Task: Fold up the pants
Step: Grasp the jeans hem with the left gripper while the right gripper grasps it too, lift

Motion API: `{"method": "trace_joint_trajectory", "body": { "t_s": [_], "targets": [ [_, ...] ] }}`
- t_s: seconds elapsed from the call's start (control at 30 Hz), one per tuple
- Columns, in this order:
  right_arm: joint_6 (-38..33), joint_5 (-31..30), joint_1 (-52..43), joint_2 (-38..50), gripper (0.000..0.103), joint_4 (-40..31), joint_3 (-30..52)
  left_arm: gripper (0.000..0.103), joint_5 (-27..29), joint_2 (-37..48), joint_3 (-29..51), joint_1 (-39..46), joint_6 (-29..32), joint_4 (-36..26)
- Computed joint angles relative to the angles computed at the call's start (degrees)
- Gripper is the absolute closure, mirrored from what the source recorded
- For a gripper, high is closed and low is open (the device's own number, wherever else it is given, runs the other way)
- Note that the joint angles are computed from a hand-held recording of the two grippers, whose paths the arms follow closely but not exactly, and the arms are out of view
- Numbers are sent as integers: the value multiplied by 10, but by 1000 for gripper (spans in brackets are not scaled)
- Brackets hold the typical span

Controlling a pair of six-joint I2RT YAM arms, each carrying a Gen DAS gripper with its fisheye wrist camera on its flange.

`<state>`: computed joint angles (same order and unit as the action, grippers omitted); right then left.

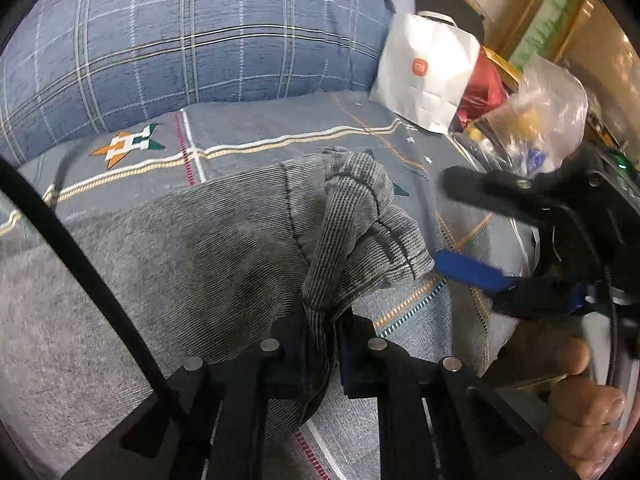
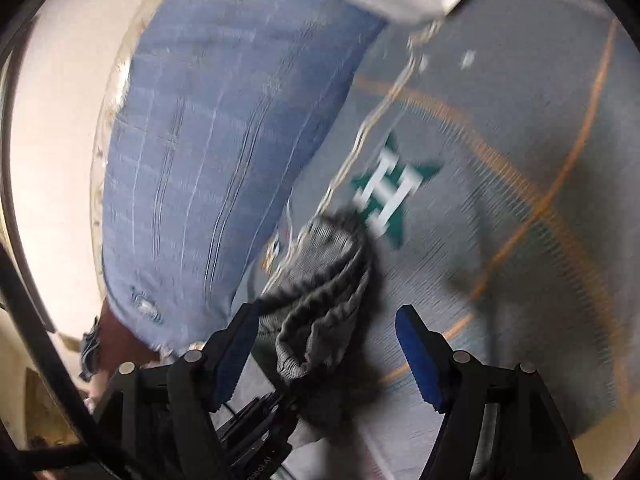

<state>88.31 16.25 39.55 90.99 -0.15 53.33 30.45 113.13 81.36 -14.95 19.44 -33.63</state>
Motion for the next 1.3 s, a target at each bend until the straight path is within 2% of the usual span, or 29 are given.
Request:
{"method": "trace_joint_trajectory", "body": {
  "t_s": [0.17,0.27,0.33,0.37,0.4,0.47,0.5,0.53,0.63,0.77,0.87,0.93,1.0,1.17,1.27,1.3],
  "targets": [
    [13,-149,-75,77,29,104,12,91,14,0,-4,4,5,-1],
    [9,-188,-106,107,29,120,29,91,16,-8,-14,2,7,3],
    [-7,-188,-101,118,33,92,50,91,18,-13,-22,3,8,8],
    [-8,-184,-97,118,41,84,53,91,18,-13,-23,3,8,9],
    [-7,-181,-95,119,54,83,53,91,19,-16,-30,3,8,12],
    [-10,-175,-92,119,63,65,59,91,23,-17,-34,2,6,13],
    [-18,-174,-91,121,75,54,65,91,23,-17,-38,1,3,16],
    [-23,-171,-90,119,80,48,66,91,22,-18,-40,-1,1,18],
    [-49,-139,-83,91,83,54,52,91,33,-33,-50,-4,-7,23],
    [-153,-105,-58,75,84,76,83,91,63,-73,-65,14,-27,30],
    [-212,-107,-37,90,84,95,119,91,95,-85,-63,46,-6,7],
    [-224,-117,-29,105,84,101,140,91,117,-91,-64,80,24,-13],
    [-236,-132,-22,129,84,96,176,91,130,-89,-61,107,43,-27],
    [-254,-148,2,236,84,-16,357,91,155,-57,-18,174,75,-82],
    [-255,-142,23,331,84,-99,498,87,147,-28,16,208,137,-135],
    [-256,-136,32,364,84,-116,540,84,155,-8,41,229,178,-173]
  ]
}}
